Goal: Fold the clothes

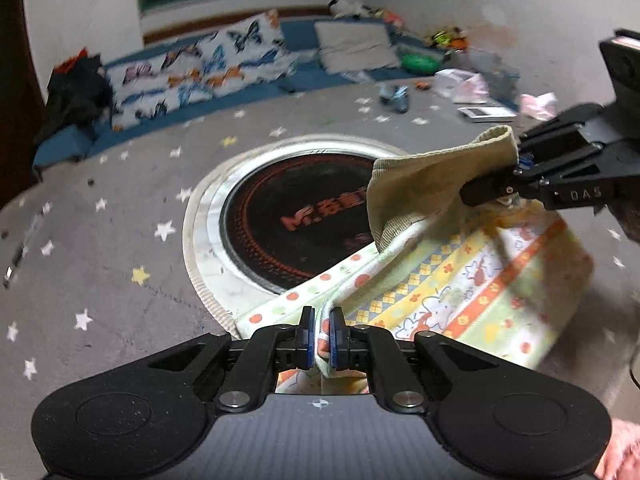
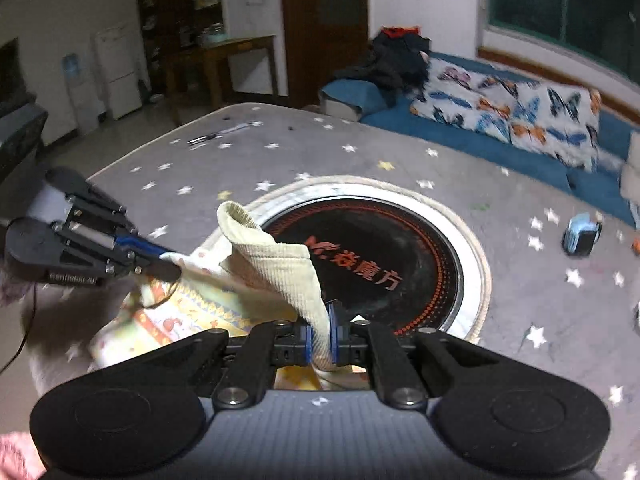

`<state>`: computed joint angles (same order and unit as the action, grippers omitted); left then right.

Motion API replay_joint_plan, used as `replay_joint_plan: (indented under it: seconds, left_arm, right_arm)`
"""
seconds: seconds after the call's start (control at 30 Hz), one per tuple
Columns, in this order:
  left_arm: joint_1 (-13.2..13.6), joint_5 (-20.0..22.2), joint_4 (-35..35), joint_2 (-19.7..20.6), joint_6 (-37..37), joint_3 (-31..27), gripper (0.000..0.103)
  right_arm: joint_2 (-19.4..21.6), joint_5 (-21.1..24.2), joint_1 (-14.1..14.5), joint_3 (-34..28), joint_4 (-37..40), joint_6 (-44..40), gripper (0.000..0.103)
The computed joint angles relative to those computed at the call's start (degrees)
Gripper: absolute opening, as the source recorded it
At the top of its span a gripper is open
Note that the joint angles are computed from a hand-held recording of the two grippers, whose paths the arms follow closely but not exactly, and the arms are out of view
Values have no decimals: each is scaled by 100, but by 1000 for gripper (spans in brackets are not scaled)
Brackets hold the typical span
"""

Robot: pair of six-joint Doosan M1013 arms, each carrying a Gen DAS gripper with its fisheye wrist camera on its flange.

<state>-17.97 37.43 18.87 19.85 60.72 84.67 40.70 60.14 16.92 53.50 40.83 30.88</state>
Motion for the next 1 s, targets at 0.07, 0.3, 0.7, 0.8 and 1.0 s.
replay_joint_plan:
  seconds: [0.07, 0.3, 0.7, 0.8, 1.0]
  left_arm:
    - [49, 44, -94, 72, -60, -46, 8]
    - [115, 139, 64, 135, -794, -54, 21]
    - [-55, 211, 1379, 55, -2307, 33, 20]
    - [-130, 5, 1442, -36, -2434, 109, 20]
    - [-216, -447, 797, -28, -1887, 120, 20]
  right_arm:
    - [131, -77, 11, -70, 17, 260, 9]
    - [107, -1018, -15, 349, 113, 567, 23]
    - [-491, -1643, -300, 1461, 407, 0, 24]
    - [-529, -1717, -385, 1533, 605, 94, 24]
    - [-458, -1827, -434, 1433, 522, 496, 30]
